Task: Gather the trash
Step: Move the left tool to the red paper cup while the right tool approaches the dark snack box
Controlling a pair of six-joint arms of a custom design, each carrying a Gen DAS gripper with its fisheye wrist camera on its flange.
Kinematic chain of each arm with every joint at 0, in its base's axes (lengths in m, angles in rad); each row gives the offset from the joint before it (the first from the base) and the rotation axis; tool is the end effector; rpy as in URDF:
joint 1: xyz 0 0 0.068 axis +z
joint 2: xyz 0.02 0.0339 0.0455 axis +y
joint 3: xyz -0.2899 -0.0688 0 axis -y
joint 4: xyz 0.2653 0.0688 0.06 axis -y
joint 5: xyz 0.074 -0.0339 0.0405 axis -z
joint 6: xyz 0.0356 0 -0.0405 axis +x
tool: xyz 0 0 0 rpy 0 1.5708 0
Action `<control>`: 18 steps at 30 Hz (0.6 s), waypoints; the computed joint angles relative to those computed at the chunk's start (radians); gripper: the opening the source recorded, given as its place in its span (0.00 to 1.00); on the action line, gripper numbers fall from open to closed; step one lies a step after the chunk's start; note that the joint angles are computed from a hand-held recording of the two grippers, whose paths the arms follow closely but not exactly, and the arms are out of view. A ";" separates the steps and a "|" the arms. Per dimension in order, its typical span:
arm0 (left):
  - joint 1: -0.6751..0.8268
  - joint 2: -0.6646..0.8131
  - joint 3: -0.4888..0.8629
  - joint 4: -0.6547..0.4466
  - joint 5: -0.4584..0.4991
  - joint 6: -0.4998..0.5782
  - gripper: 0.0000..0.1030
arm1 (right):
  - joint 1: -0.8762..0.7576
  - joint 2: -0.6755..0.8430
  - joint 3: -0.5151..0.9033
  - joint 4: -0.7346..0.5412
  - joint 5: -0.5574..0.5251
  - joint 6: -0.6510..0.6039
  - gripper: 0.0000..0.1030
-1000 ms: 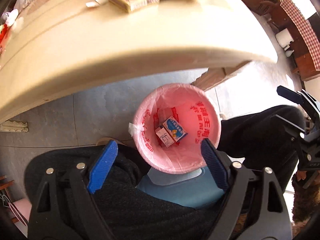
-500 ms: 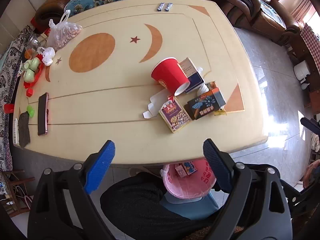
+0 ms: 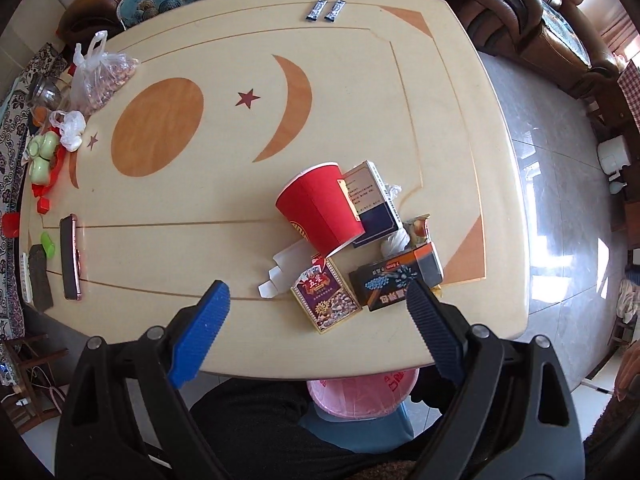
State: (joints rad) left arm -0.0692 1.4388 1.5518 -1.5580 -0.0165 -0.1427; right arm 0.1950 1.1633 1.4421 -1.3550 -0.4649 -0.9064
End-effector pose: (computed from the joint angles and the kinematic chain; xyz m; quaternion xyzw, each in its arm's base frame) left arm 0.2519 -0.0169 0.3817 -0.0372 0.9973 0.0015 0.0634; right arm 0.1871 0.0532 0.4172 -0.5418 0.7745 0.1264 0.3011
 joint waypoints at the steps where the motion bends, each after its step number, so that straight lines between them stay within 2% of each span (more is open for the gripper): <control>1: 0.000 0.015 -0.014 0.015 0.007 -0.003 0.85 | 0.015 0.004 -0.017 0.010 0.008 -0.012 0.93; 8: 0.015 0.094 -0.089 0.105 0.048 -0.014 0.85 | 0.104 0.073 -0.109 0.023 0.056 -0.096 0.93; 18: 0.050 0.197 -0.135 0.202 0.104 -0.018 0.85 | 0.198 0.163 -0.249 0.123 0.117 -0.156 0.93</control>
State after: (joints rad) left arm -0.0192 1.6357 1.4173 -1.3564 0.0874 -0.1604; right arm 0.3929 1.3266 1.1929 -1.2315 -0.3481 -1.0620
